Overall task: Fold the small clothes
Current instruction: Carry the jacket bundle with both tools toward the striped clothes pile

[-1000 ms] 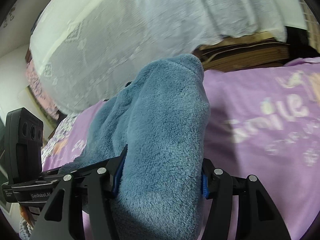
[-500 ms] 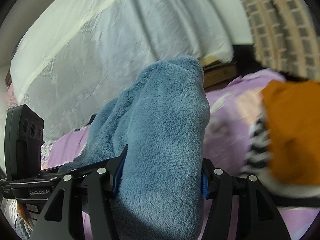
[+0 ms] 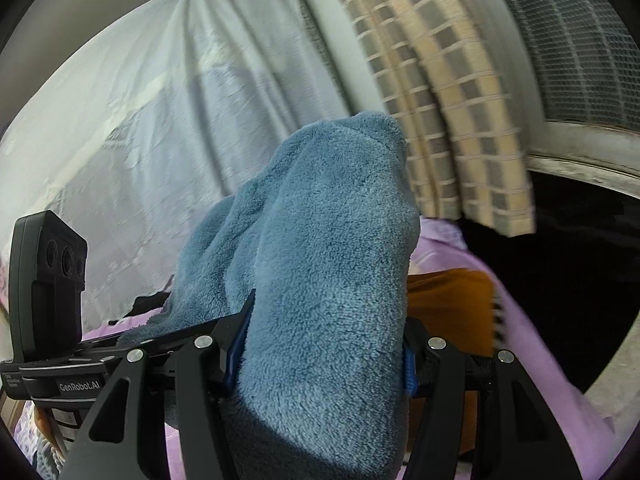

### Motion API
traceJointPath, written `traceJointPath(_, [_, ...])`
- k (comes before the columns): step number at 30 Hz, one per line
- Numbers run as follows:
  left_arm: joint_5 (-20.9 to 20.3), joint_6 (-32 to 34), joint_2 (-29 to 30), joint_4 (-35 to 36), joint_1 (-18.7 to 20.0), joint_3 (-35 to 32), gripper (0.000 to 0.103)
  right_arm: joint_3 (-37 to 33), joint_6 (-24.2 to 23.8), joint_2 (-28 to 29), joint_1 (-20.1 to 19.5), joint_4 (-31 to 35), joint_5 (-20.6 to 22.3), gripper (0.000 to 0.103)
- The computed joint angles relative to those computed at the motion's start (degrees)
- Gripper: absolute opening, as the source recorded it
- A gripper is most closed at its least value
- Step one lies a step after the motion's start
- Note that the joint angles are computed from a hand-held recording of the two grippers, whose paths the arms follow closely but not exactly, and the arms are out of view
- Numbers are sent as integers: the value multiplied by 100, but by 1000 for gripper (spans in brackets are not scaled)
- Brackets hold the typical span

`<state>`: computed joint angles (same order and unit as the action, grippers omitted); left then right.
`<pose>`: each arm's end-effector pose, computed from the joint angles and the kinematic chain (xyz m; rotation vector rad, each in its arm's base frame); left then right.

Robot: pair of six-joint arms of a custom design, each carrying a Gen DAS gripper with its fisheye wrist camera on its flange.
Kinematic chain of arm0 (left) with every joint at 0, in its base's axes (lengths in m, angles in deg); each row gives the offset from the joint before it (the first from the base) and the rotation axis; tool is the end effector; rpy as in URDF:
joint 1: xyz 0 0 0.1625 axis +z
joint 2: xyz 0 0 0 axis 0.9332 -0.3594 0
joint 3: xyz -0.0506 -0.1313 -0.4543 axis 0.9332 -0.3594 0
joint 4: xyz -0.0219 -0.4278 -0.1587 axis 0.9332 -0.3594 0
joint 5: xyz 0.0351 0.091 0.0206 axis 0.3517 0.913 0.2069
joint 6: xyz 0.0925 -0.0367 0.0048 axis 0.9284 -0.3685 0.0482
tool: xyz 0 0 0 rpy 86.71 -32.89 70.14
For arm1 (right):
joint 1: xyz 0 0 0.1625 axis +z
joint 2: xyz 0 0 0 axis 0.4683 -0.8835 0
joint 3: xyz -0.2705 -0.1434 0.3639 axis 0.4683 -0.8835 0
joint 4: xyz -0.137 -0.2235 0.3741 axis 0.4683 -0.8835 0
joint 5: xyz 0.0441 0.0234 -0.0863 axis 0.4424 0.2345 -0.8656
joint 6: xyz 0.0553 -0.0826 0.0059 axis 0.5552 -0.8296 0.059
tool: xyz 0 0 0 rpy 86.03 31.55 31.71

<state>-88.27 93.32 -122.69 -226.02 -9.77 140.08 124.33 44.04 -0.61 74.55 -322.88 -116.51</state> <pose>-0.2826 -0.7298 0.1864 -1.4261 -2.7227 0.4485 0.2040 -0.5578 0.2164 0.0397 -2.0745 1.6362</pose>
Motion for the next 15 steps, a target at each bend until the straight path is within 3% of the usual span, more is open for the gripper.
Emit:
traceJointPath(12, [67,-62,532,29,-61,-140,74,363,347,-234,-686,13,273,60])
traceJointPath(14, [285,-121,687,62,-31,-207,83,377,518,-228,-896,150,371,61])
traceJointPath(15, [503,-163,798,-77,-11,-214,96,400,564,-227,-989,147,483,65])
